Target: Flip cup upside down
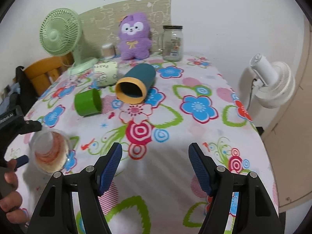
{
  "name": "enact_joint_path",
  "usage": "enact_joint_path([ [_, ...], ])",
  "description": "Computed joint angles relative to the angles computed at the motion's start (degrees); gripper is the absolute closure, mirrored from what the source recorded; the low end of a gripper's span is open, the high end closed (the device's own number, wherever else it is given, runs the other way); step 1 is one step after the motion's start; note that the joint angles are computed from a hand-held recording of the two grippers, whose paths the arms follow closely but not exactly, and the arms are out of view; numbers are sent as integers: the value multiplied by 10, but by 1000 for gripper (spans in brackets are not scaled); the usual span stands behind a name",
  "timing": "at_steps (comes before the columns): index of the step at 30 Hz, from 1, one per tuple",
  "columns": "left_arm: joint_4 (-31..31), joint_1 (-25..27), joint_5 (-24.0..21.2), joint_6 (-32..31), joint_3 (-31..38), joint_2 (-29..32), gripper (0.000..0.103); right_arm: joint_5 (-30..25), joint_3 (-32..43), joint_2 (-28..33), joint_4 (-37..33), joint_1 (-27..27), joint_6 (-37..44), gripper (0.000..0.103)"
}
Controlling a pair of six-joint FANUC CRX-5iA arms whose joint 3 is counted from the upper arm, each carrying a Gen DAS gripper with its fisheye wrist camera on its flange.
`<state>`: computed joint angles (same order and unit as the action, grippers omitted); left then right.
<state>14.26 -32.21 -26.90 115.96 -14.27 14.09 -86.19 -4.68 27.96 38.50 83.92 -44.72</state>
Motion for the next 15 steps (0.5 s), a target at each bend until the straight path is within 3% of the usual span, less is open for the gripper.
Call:
enact_joint_path([
  [3,-38,-5,-11,31,15,0,1,-2,1,3,1,3,1,30],
  [8,-37,-6,-22,27,19,2,0,4,-2,2,10,4,2,30],
  [15,33,3,-23,-2,1,5,0,21,-5,3,36,3,14,30],
])
